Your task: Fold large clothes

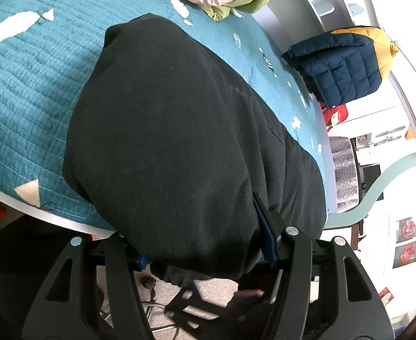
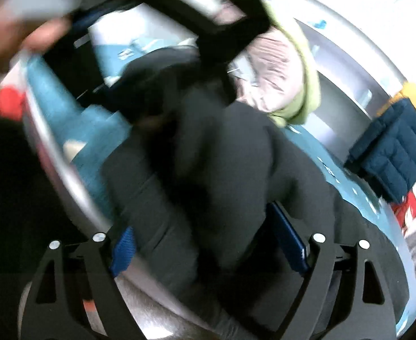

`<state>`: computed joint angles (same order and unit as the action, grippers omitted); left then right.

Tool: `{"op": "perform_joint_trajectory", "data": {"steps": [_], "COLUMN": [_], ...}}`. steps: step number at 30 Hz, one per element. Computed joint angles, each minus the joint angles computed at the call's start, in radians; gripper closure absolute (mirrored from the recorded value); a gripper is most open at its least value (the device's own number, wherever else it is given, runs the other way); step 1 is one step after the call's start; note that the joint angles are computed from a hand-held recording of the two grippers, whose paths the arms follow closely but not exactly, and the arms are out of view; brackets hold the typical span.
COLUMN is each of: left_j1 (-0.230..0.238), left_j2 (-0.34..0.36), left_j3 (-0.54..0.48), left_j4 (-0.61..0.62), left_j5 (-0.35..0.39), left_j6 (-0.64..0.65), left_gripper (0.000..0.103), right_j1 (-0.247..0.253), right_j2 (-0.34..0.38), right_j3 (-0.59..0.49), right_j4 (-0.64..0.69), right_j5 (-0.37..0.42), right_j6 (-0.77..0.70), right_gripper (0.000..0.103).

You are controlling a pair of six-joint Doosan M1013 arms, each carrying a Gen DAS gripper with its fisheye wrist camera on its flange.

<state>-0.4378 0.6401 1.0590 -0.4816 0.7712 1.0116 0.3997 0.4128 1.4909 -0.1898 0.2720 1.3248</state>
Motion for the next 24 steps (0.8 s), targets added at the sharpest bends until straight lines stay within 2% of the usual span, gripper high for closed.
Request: {"op": "perform_joint_trajectory", "data": {"steps": [2,3,4,6,8,11,15,19,22,24], "left_j1": [-0.001,-0.001,-0.003,-0.007,-0.015,-0.032,-0.064,-0.104,-0.124,-0.133], "left_j2": [0.005,0.007,0.012,0.022,0.032,0.051,0.1,0.191,0.223,0.225], "left_j3": [-0.015,-0.021,-0.036,-0.068,-0.104,-0.173,-0.327,-0.554,-0.642,-0.66], "left_j4": [0.016,0.023,0.033,0.037,0.06,0.087,0.118,0.121,0.061,0.023], "left_j5": [0.013,0.021,0.035,0.061,0.087,0.12,0.182,0.279,0.253,0.203], "left_j6": [0.002,0.008,0.011,0.031,0.042,0.067,0.119,0.205,0.29,0.346], "left_gripper": [0.045,0.045,0.045,0.045,0.045,0.045,0.042,0.025,0.013,0.013], "right_j1": [-0.002,-0.005,-0.009,-0.025,-0.042,-0.087,-0.155,-0.241,-0.307,-0.342], "right_j2": [0.015,0.02,0.023,0.018,0.011,0.005,-0.013,-0.024,-0.023,-0.028], "right_j3": [-0.034,-0.049,-0.057,-0.071,-0.087,-0.123,-0.151,-0.176,-0.186,-0.18], "right_j4": [0.031,0.077,0.116,0.266,0.37,0.551,0.735,0.892,1.009,1.076], "right_j5": [0.027,0.044,0.054,0.09,0.137,0.216,0.272,0.334,0.381,0.401], "right_j6": [-0.009,-0.04,-0.069,-0.17,-0.208,-0.245,-0.232,-0.162,-0.106,-0.083], "right_gripper": [0.025,0.038,0.045,0.069,0.075,0.08,0.081,0.082,0.082,0.082]}}
